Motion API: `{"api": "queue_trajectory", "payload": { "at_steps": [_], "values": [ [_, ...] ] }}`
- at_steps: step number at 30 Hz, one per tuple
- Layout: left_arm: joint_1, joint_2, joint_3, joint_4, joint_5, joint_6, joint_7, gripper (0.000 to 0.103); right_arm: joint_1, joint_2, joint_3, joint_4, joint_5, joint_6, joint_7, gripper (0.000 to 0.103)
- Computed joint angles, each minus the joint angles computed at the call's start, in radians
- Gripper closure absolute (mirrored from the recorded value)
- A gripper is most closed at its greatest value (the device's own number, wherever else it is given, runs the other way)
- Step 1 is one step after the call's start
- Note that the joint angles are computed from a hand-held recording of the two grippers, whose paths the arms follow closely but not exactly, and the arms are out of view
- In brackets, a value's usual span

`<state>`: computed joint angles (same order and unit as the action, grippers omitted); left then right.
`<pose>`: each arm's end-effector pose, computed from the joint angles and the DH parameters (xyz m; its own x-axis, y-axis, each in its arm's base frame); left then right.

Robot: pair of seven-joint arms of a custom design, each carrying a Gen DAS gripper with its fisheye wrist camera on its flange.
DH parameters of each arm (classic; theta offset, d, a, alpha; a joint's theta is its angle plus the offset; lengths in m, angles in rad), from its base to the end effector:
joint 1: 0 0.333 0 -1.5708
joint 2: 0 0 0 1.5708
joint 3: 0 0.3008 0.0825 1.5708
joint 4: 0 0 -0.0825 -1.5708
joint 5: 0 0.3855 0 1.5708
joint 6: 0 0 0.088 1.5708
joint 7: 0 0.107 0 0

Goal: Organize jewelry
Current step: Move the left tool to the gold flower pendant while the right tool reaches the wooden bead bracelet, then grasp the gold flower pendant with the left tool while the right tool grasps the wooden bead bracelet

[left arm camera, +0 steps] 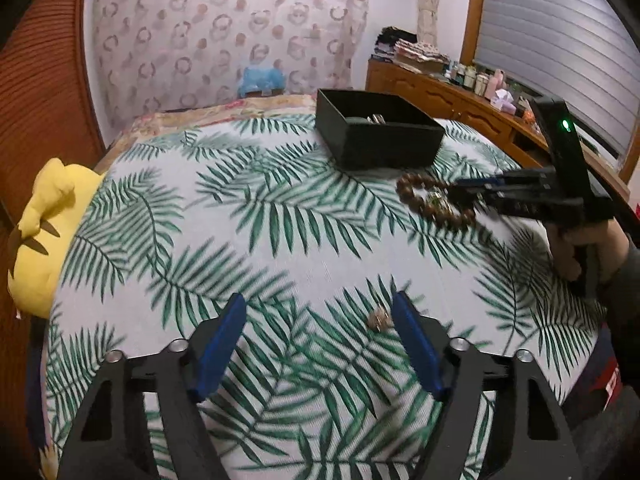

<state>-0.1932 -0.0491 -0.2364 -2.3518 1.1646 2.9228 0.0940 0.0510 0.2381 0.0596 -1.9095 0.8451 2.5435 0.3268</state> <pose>0.4469 -0.2684 0.3757 -0.0602 -0.9960 0.0659 -0.7178 -0.0027 -0.6963 0.6367 0.0593 0.3966 0.6825 -0.7278 -0.0677 -0.5841 -0.4874 -0.6491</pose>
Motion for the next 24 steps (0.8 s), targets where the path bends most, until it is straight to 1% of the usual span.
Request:
{"api": "queue_trajectory", "payload": {
  "at_steps": [1, 3, 7, 9, 14, 16, 17, 18, 21, 24],
  "values": [
    [-0.002, 0.004, -0.002, 0.001, -0.002, 0.003, 0.001, 0.036, 0.002, -0.001, 0.001, -0.003, 0.0, 0.008, -0.002, 0.08],
    [-0.008, 0.015, -0.003, 0.004, -0.016, 0.013, 0.017, 0.044, 0.005, -0.004, 0.002, -0.01, 0.0, 0.024, -0.008, 0.08],
    [-0.025, 0.042, -0.003, 0.026, -0.027, 0.017, 0.051, 0.052, 0.011, -0.014, 0.005, -0.029, 0.003, 0.054, -0.022, 0.08],
    [-0.033, 0.059, 0.001, 0.04, -0.042, 0.02, 0.079, 0.061, 0.013, -0.017, 0.006, -0.035, 0.004, 0.064, -0.027, 0.08],
    [-0.056, 0.093, 0.012, 0.073, -0.077, 0.002, 0.139, 0.073, 0.016, -0.023, 0.005, -0.043, 0.006, 0.072, -0.03, 0.08],
    [-0.066, 0.103, 0.015, 0.083, -0.086, -0.015, 0.154, 0.076, 0.017, -0.025, 0.005, -0.046, 0.006, 0.075, -0.033, 0.08],
    [-0.07, 0.105, 0.017, 0.085, -0.085, -0.018, 0.155, 0.083, 0.018, -0.025, 0.005, -0.047, 0.007, 0.078, -0.033, 0.08],
    [-0.071, 0.107, 0.02, 0.084, -0.088, -0.013, 0.156, 0.089, 0.018, -0.026, 0.005, -0.047, 0.007, 0.078, -0.033, 0.08],
    [-0.077, 0.104, 0.029, 0.082, -0.053, -0.009, 0.116, 0.089, 0.018, -0.025, 0.004, -0.047, 0.008, 0.077, -0.033, 0.08],
    [-0.077, 0.088, 0.034, 0.075, 0.016, -0.001, 0.042, 0.089, 0.018, -0.025, 0.004, -0.047, 0.008, 0.078, -0.034, 0.08]
  ]
}}
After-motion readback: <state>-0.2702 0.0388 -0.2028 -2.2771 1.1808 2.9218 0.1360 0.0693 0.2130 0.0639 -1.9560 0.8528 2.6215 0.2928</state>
